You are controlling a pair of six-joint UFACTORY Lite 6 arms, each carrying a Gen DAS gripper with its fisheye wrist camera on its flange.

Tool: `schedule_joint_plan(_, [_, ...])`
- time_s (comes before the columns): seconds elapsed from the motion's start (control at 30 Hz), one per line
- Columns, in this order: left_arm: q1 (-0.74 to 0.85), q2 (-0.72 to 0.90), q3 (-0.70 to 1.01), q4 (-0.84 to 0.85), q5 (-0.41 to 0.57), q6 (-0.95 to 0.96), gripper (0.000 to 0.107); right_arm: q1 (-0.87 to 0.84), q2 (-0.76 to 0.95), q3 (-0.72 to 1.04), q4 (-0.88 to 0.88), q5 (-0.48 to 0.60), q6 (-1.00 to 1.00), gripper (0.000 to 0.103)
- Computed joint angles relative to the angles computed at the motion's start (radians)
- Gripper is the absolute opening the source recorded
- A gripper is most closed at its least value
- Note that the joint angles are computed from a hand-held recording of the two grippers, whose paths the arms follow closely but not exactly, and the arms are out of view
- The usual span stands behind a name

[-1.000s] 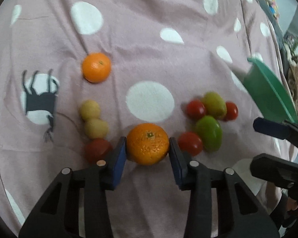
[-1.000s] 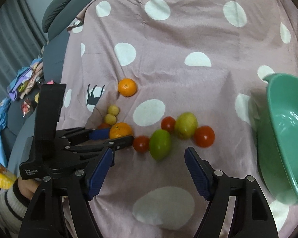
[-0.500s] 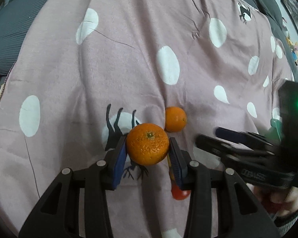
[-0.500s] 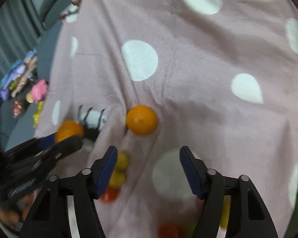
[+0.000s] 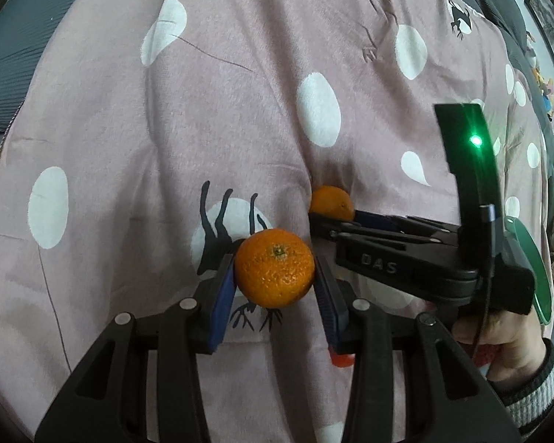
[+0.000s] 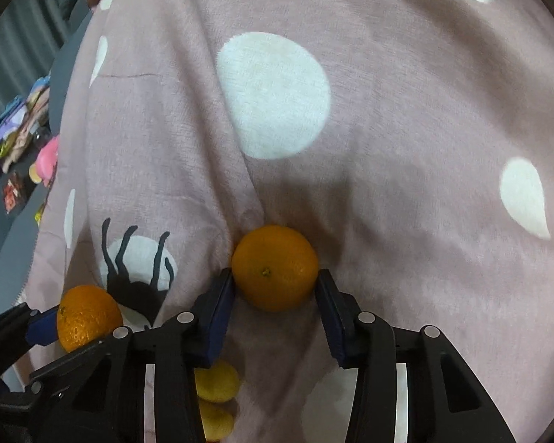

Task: Organize fruits
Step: 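Carry both oranges to the green bowl and open both tools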

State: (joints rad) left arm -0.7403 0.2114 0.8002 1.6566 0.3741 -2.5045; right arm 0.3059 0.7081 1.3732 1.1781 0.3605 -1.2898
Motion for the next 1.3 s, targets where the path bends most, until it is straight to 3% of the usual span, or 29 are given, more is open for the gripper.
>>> schedule_joint_plan(0.33, [-0.168,-0.065,0.019,-0.323,0.1,0.239,0.041,-0.133,-0.439,-0.485,0.264,0.058,-0.344,0.046])
schedule_joint_plan(0.73, [-0.356,0.008,0.17,-0.51,0.166,0.374,0.041,-0.422,-0.861,-0.816,0.192,0.158,-0.425,0.046])
schedule_joint_plan(1.03, [-0.388,0.235,0.538,-0.646,0.127,0.664,0.041,-0.805,-0.966,-0.851,0.094,0.335,-0.499,0.046])
schedule_joint_plan(1.2, [-0.384,0.426,0.855,-0.809,0.142,0.963,0.041,-0.967,-0.907,-0.802,0.131,0.384,-0.583,0.046])
schedule_joint_plan(1.3, [-0.371,0.599,1.133,-0.958,0.175,1.19,0.041,-1.038,-0.853,-0.766,0.164,0.4,-0.63,0.046])
